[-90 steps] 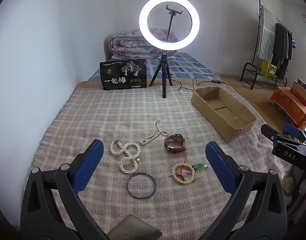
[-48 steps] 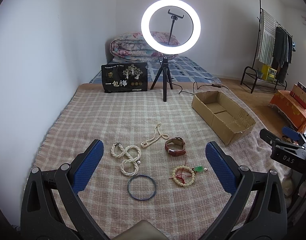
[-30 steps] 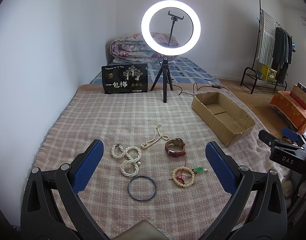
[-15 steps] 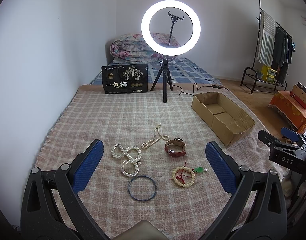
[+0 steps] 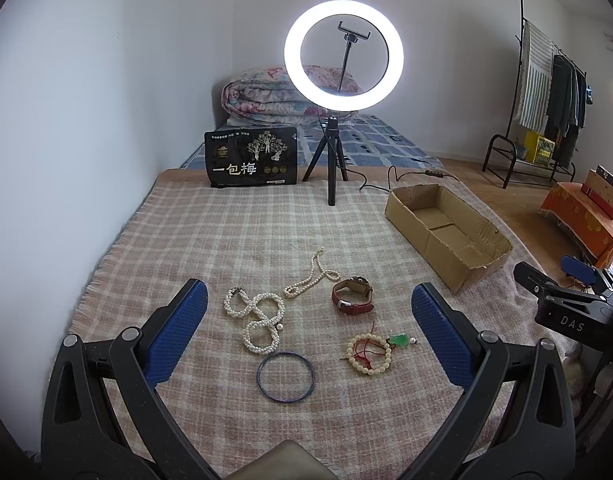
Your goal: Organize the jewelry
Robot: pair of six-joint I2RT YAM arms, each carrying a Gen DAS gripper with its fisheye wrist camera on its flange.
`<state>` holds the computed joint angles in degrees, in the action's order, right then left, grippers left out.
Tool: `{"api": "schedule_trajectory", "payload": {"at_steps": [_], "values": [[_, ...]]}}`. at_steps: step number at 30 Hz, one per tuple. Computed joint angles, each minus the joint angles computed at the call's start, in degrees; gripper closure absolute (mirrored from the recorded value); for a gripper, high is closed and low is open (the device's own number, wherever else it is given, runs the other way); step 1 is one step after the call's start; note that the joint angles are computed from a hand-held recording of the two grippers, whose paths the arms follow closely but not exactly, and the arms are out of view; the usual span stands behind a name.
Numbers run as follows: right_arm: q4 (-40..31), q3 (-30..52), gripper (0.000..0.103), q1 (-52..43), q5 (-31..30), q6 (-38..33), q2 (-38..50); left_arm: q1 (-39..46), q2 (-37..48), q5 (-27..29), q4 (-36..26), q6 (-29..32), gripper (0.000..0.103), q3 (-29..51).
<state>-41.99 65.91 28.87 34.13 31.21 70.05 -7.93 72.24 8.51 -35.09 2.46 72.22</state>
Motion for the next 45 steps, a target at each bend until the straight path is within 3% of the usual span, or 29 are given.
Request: {"api": "schedule_trajectory", "payload": {"at_steps": [12, 18, 24, 28, 35, 41, 45], "values": [[-2.3, 1.2, 0.000, 0.1, 1.2, 2.9, 2.6, 2.5, 1.3, 1.4, -0.4, -0.4, 0.000, 1.6], [-5.5, 2.7, 0.000, 1.5, 1.7, 4.7, 2.9, 7.8, 3.5, 1.5, 1.1, 2.6, 0.000, 2.7], [-7.8, 5.7, 0.000, 3.9, 6.0, 1.8, 5.3, 13.6, 7.9, 5.3, -1.7, 7.2, 0.000, 8.0], [-5.1, 5.6, 0.000, 5.0, 6.3, -3.2, 5.8, 16.5, 10.1, 7.4, -3.4, 9.4, 0.000, 10.3], [-2.5, 8.8, 0.000, 3.3, 0.8, -8.8, 10.2, 20.4, 16.3, 11.9, -6.5, 9.4, 0.000, 14.2], [-0.5, 11.6, 0.001, 0.0, -5.5, -12.1, 15.5, 21.0, 23.4, 12.5, -8.7, 8.4, 0.021, 19.2], [0.0, 13.7, 0.006, -3.2, -11.8, -11.9, 19.6, 21.4, 30.6, 14.8, -13.5, 6.8, 0.028, 24.9]]}}
